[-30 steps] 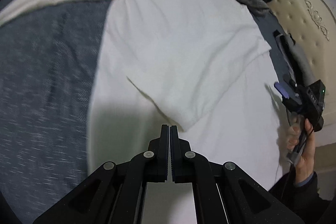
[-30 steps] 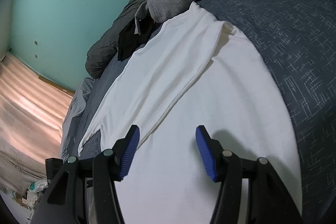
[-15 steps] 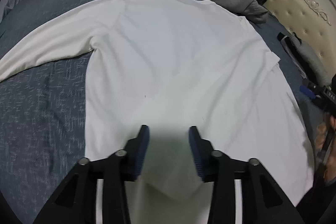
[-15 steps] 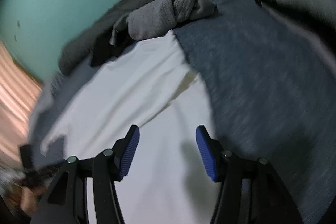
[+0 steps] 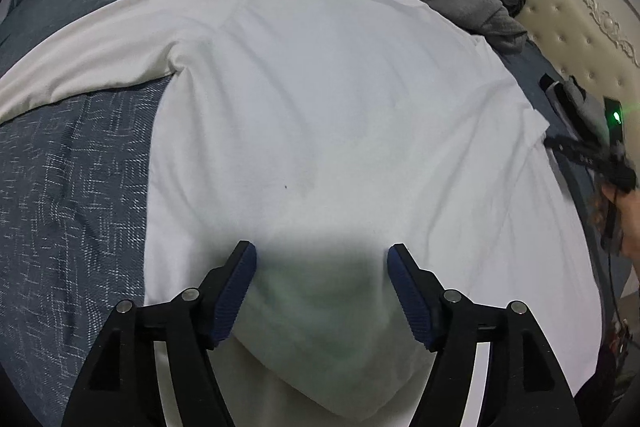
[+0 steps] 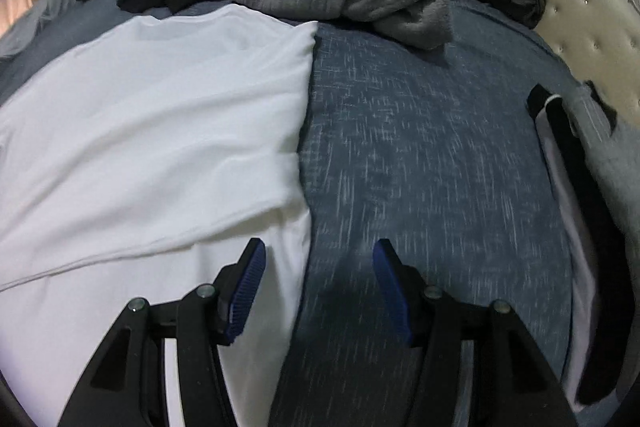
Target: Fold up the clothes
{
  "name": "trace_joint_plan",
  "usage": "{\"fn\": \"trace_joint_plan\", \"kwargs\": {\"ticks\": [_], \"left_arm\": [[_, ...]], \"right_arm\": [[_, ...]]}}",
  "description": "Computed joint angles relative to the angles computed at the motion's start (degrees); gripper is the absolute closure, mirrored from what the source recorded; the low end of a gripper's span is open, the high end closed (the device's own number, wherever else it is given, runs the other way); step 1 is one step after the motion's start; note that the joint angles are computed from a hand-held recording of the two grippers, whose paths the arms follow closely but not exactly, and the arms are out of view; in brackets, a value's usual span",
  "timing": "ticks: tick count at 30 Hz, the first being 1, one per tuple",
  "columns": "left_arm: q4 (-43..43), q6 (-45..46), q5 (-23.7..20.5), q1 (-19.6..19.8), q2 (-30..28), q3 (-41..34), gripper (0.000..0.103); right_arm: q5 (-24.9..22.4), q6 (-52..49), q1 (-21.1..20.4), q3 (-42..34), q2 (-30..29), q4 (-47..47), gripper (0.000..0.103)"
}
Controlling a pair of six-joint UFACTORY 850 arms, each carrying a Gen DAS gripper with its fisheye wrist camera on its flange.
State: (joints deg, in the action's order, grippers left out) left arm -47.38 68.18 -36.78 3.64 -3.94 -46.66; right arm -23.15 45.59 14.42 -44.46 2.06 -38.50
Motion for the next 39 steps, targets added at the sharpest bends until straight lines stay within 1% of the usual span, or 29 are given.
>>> {"fn": "trace_joint_plan", "kwargs": {"ticks": [1,5,7,9,11,12,14,17,18,21,22,23,25,26,28,29,31,32,33,35,38,39], "left_arm": [[0.1,0.04,0.34,-0.24,0.04,0.16,0.029],[0.09,-0.04,-0.38,0.06,-0.4,-0.2,0.026],[0.18,-0.21,-0.66,0.15,-0.56,-0.38,0.026],[0.39,-0.45,-0.44,-0.04,-0.52,-0.38,0.026],[0.63,-0.76,-0.1,-0.37,-0.48,-0.36,0.025],[0.78,-0.88,0.18,-0.58,-0.39,-0.29,0.025],[0.77,-1.01,0.26,-0.69,-0.44,-0.31,0.025],[0.77,-1.14,0.26,-0.71,-0.53,-0.38,0.025],[0.89,-1.18,0.3,-0.73,-0.56,-0.4,0.025],[1.19,-1.33,0.4,-0.88,-0.49,-0.44,0.024],[1.23,-1.47,0.31,-0.93,-0.53,-0.5,0.023],[1.26,-1.62,0.21,-0.99,-0.57,-0.57,0.021],[1.41,-1.62,-0.47,-0.44,-0.41,-0.51,0.019],[1.47,-1.74,-0.7,-0.32,-0.4,-0.54,0.017],[1.59,-2.08,-0.61,-0.5,-0.3,-0.46,0.016],[1.73,-2.15,-0.44,-0.62,-0.19,-0.37,0.015],[1.96,-2.25,-0.21,-0.73,0.02,-0.2,0.015],[2.05,-2.26,-0.18,-0.69,0.12,-0.12,0.015],[1.96,-2.23,-0.37,-0.56,0.11,-0.17,0.015],[1.76,-2.12,-0.85,-0.21,0.09,-0.23,0.015],[1.6,-1.63,-1.12,-0.06,0.02,-0.2,0.014],[1.55,-1.32,-1.29,0.09,0.04,-0.17,0.014]], "right_arm": [[-0.68,1.76,0.21,-0.53,-0.86,-1.76,0.046],[0.81,3.44,-0.35,-1.18,-2.43,-3.39,0.047],[2.31,5.05,-0.55,-0.67,-2.16,-4.89,0.06],[4.02,6.14,-1.11,0.28,-1.34,-5.42,0.087],[5.67,7.37,-1.64,1.15,-0.55,-6.07,0.095],[6.05,8.81,-1.58,1.17,-0.37,-7.01,0.097],[7.1,10.84,-1.91,2.22,0.53,-8.31,0.098],[7.89,6.61,-2.45,3.26,1.48,-2.88,0.098],[8.17,4.86,-2.67,3.57,1.77,-0.76,0.098],[8.99,-6.42,-3.78,3.54,2.36,9.85,0.097],[8.3,-9.92,-3.98,3.37,2.51,12.41,0.094],[6.91,-14.75,-4.36,3.29,3.02,16.89,0.088],[4.31,-22.22,-5.36,3.18,4.2,23.92,0.084],[3.15,-23.23,-5.68,3.21,4.88,24.92,0.083],[0.98,-21.55,-6.26,3.02,6.83,22.83,0.083],[1.32,-22.33,-6.64,2.19,6.84,24.53,0.081],[1.85,-26.38,-7.76,0.39,6.79,30.28,0.067],[2.08,-28.19,-8.21,-0.6,6.62,32.95,0.053],[2.46,-28.66,-7.96,-2.17,5.57,33.86,0.046],[2.81,-34.92,-8.24,-6.2,1.95,40.19,0.046],[1.65,-38.12,-8.28,-14.2,-5.39,44.46,0.046],[1.73,-38.77,-8.49,-15.95,-6.9,46.24,0.046]]}}
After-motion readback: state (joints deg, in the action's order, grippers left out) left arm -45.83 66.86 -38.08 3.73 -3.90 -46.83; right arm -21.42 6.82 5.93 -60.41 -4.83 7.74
